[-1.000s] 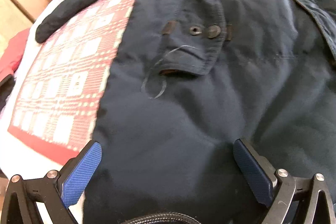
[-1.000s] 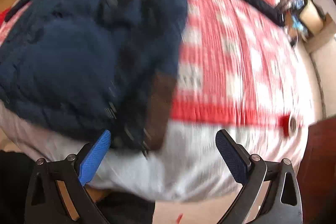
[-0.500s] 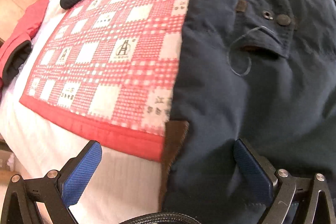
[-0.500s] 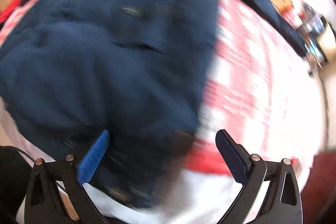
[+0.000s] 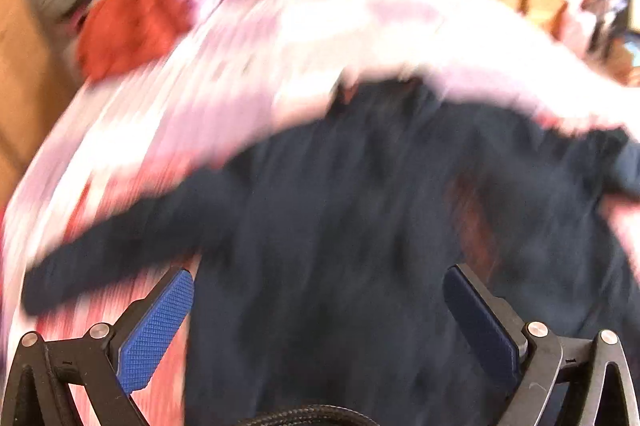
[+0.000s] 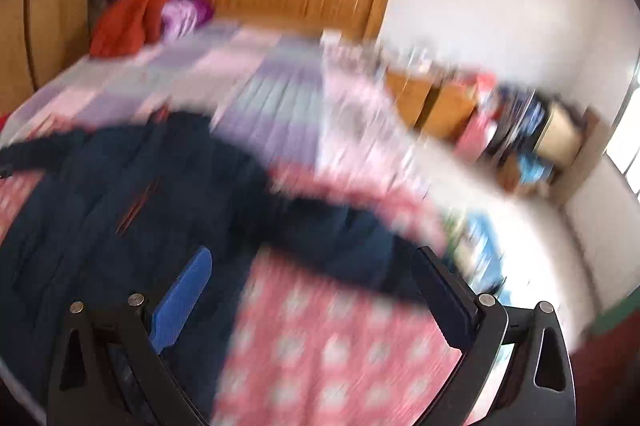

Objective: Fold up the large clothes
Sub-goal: 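Grasp the buttoned sleeve cuff with the right tool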

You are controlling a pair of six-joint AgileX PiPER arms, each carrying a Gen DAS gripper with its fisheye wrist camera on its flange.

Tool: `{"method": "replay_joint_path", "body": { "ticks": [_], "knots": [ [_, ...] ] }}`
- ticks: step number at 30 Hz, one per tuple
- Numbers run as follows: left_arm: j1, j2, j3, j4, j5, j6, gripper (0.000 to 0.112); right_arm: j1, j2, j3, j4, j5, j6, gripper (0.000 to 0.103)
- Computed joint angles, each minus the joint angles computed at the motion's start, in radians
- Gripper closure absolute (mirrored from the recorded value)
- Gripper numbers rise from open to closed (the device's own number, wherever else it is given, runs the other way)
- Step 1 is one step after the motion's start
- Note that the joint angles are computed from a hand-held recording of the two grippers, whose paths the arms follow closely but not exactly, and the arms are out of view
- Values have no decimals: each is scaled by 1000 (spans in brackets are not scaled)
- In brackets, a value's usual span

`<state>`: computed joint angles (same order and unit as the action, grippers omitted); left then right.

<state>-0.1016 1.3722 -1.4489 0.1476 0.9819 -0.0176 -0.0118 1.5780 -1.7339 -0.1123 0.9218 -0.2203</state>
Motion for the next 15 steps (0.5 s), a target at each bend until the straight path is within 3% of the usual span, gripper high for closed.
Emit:
{"method": "replay_joint_path", "body": {
  "ticks": [2, 4, 11, 15],
  "knots": [
    [-105, 150, -200, 57, -8, -27, 9, -60, 109, -172, 1, 34, -13, 1],
    [-164, 287, -387, 53, 59, -42, 9, -158, 169, -225, 18, 55, 14, 1],
    [-344, 652, -584, 114, 34, -225, 9, -382, 235, 39, 51, -85, 171, 1],
    [-422, 936, -910, 131, 160, -259, 9, -421, 323, 108, 29, -176, 202, 1]
  ]
}}
